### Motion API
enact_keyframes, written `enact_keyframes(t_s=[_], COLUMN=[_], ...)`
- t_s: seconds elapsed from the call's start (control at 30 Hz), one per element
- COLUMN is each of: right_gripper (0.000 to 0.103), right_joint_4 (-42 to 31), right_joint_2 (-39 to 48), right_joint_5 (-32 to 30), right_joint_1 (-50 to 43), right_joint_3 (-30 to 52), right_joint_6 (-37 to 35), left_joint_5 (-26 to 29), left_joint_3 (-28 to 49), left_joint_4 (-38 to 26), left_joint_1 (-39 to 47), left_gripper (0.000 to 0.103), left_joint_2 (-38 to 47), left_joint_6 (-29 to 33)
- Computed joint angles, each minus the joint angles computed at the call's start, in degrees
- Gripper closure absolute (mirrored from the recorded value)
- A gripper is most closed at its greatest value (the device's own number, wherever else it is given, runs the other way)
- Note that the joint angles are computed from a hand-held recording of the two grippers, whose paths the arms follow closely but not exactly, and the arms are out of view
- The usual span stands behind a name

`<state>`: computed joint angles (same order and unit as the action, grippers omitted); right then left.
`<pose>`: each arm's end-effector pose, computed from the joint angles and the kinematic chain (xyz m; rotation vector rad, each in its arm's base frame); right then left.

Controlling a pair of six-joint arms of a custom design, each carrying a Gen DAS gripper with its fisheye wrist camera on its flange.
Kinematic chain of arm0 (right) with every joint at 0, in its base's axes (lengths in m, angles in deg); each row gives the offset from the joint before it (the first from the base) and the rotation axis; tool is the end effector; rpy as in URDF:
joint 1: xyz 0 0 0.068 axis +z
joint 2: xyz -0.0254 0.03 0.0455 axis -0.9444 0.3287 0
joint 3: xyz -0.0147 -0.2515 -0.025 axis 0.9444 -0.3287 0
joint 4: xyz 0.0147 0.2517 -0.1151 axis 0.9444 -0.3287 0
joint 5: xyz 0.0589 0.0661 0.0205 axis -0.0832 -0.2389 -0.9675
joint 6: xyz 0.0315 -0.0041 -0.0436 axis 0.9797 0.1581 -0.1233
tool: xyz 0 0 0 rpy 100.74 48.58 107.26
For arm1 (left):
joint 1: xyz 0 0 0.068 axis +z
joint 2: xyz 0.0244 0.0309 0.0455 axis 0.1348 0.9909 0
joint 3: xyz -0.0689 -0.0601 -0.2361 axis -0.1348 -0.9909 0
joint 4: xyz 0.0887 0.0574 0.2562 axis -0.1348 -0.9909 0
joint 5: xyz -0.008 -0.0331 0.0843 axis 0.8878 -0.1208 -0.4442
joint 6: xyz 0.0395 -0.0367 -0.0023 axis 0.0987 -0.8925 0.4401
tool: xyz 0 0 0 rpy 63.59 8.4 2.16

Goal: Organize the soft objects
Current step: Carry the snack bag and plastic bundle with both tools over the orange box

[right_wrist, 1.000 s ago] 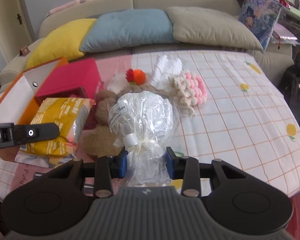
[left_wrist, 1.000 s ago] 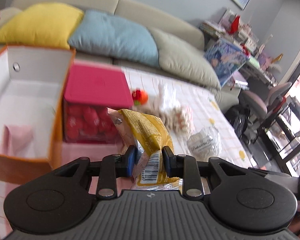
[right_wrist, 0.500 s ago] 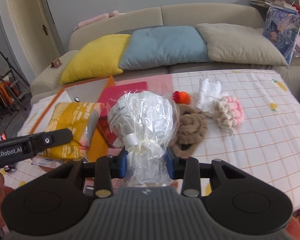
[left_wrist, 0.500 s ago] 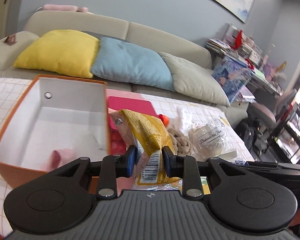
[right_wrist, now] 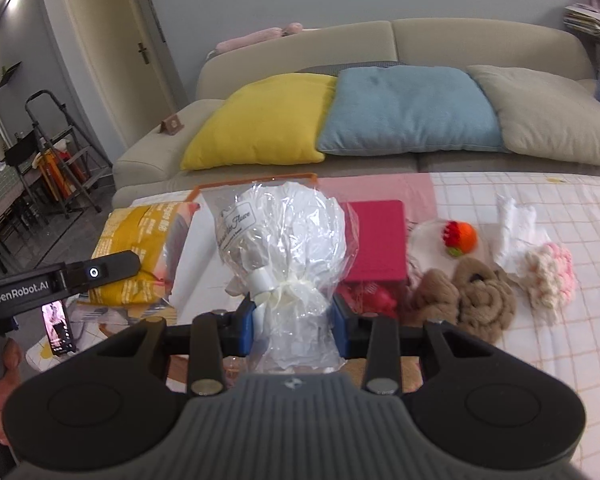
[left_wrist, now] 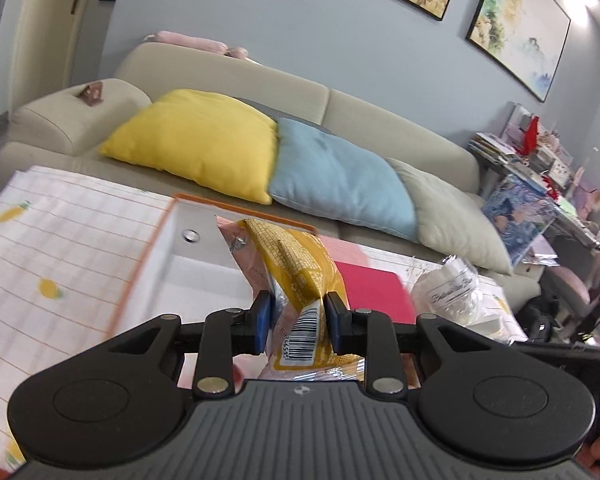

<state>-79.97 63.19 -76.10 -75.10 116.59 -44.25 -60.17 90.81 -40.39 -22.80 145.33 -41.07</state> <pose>0.2069 -0.0062 0.3732 0.1369 2.2802 0.3523 0.2445 -0.1446 0.3684 0.1885 2.1559 -0.5345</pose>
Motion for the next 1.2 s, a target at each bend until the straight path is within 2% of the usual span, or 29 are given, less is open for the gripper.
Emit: enact_keyframes(t_s=[0.2,0.53,0.8,0.9,1.0,1.2], right_gripper=[0.066,0.065,0.065,0.065,0.065,0.065], right_joint_4=[3.45,2.02,5.42,4.72,1.83,-0.64], right_joint_2=[7.35,13.92,18.04,21.93,27.77,36.92], right_joint_5=[0.24,-4.07,-6.34,-4.67,-1.16,4.54], right_joint_1=[5.13,0.48,1.81,4.74,8.74,13.28], right_joint_3=[4.67,15.18,23.6,26.68,28.48,27.81], right_joint_6=[3.32,3.58,5.73,6.48,3.93,0.67], left_joint_5=[-0.48,2.67,0.29,0.29,1.89,0.66], left_joint_3=[4.06,3.23,6.32,9.88,14.45,18.0], left_joint_4=[-3.09,-1.66,-1.51,-3.6,-7.14,-10.33], left_joint_1=[3.98,6.2,5.63,6.04,7.16,6.81], left_gripper=[0.071,0.071,0.071,0.071,0.071,0.071], left_joint_2=[3.9,5.49,8.59,11.87,16.51,22.6], left_joint_6=[4.36,4.94,7.48,10.31,13.64,22.76])
